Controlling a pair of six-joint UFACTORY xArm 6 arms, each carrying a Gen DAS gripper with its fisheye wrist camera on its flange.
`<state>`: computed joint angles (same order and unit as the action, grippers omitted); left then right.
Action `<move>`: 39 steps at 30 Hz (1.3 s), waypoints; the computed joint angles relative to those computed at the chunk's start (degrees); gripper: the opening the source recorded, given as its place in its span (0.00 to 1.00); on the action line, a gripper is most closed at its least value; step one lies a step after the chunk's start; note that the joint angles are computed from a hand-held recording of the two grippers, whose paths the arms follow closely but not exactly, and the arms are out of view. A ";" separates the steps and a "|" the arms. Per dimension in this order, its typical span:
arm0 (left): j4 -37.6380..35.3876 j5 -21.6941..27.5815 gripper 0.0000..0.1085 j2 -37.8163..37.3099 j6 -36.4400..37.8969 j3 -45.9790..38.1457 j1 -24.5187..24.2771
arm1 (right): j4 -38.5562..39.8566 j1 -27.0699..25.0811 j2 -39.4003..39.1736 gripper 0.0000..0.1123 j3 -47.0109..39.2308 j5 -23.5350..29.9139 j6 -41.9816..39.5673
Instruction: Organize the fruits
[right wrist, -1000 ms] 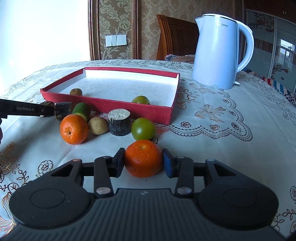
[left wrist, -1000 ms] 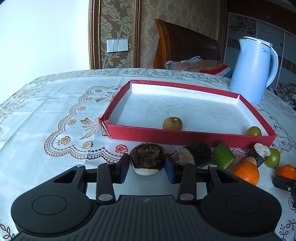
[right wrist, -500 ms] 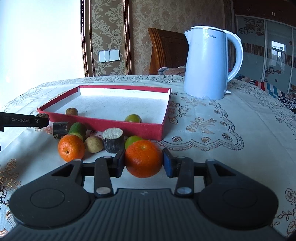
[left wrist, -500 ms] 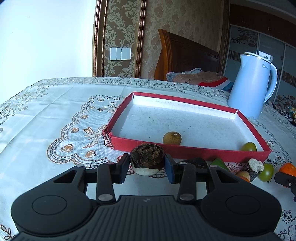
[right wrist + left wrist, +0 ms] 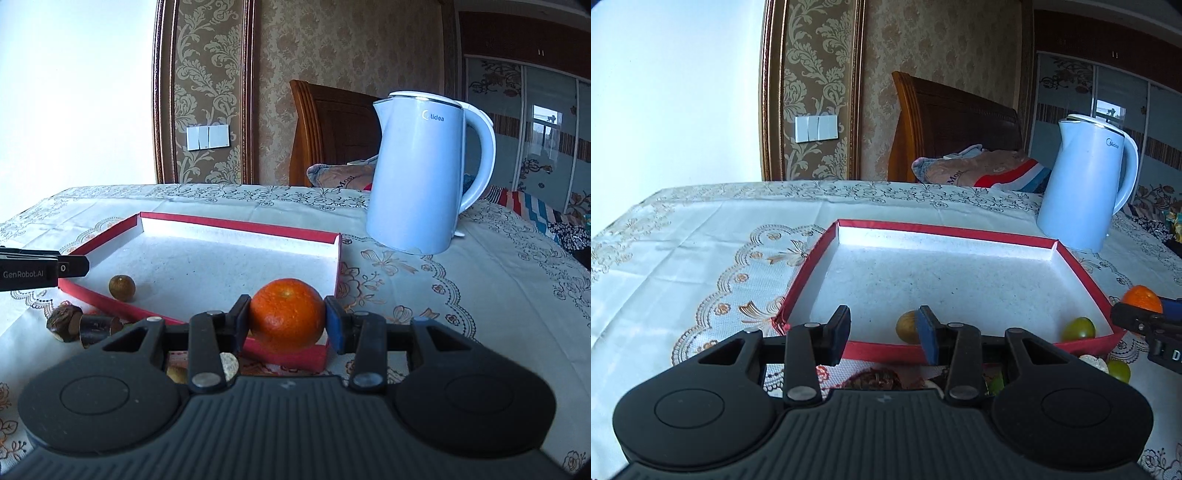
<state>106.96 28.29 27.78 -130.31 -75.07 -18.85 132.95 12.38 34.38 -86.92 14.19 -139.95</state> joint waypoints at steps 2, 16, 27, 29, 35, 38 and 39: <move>1.78 -1.28 0.36 -0.78 -3.61 1.66 0.39 | 0.68 -0.08 0.20 0.35 0.25 0.52 -0.88; -4.01 -2.15 0.48 0.85 2.02 2.71 0.16 | -2.84 0.65 2.18 0.35 -0.30 -0.39 2.37; -6.92 -3.72 0.37 2.45 6.97 1.17 1.06 | -0.84 0.73 2.13 0.35 -0.22 -0.40 -0.19; -8.07 -2.05 0.37 2.79 9.25 0.82 0.28 | -0.40 0.71 2.08 0.35 -0.14 -0.36 -0.76; -3.71 2.56 0.36 0.73 4.46 3.15 -1.54 | 1.17 0.36 1.45 0.35 0.56 0.26 -1.55; -1.27 5.02 0.36 -0.76 3.14 4.10 -2.69 | 2.73 0.08 0.76 0.35 1.00 0.97 -3.13; -1.27 5.12 0.36 -0.84 3.70 3.83 -2.81 | 3.31 0.12 0.70 0.35 0.74 0.89 -3.84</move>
